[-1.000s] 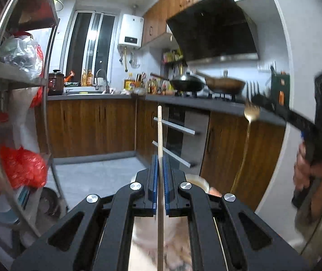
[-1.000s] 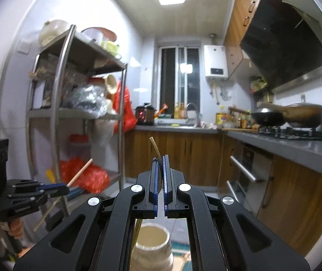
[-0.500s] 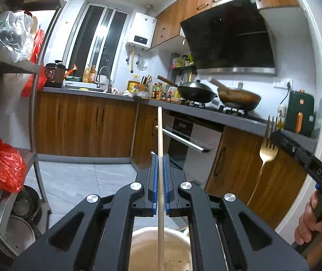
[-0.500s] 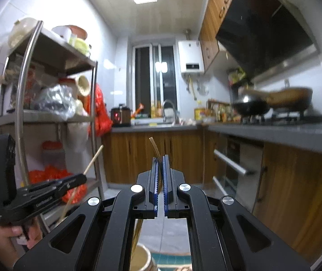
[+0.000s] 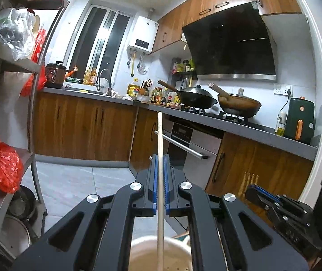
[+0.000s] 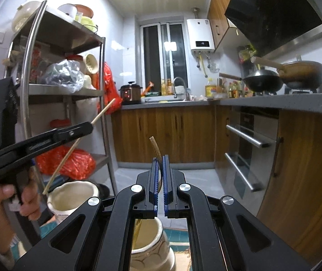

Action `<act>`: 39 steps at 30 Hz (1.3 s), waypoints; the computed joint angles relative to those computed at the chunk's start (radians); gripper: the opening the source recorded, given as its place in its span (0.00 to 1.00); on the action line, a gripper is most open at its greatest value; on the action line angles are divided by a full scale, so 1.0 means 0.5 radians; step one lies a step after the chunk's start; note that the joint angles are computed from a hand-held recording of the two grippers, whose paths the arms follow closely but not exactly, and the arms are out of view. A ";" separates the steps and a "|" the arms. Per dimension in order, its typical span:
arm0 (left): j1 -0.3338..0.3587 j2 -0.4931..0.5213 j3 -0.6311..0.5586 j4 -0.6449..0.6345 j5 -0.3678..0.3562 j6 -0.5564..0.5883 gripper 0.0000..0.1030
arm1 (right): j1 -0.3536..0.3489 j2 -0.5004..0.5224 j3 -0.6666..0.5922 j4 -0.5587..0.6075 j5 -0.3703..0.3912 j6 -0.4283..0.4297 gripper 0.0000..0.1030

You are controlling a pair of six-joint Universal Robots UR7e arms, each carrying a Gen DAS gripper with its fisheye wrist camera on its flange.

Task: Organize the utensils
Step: 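Lift the chopstick with the left tool while the right tool lifts the gold fork, then drop the chopstick into the tall cup while the right tool drops the fork into the short cup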

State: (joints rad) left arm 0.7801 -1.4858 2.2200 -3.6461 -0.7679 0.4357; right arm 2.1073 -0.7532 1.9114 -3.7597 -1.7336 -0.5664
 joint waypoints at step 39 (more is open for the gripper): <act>-0.102 -0.169 0.345 0.118 0.408 -0.103 0.05 | -0.065 -0.085 0.002 0.193 -0.055 0.147 0.14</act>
State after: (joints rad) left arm 0.7289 -1.5703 2.3923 -3.5872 -0.5640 0.3844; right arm 2.0749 -0.7957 1.9123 -3.6632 -1.7610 -0.4930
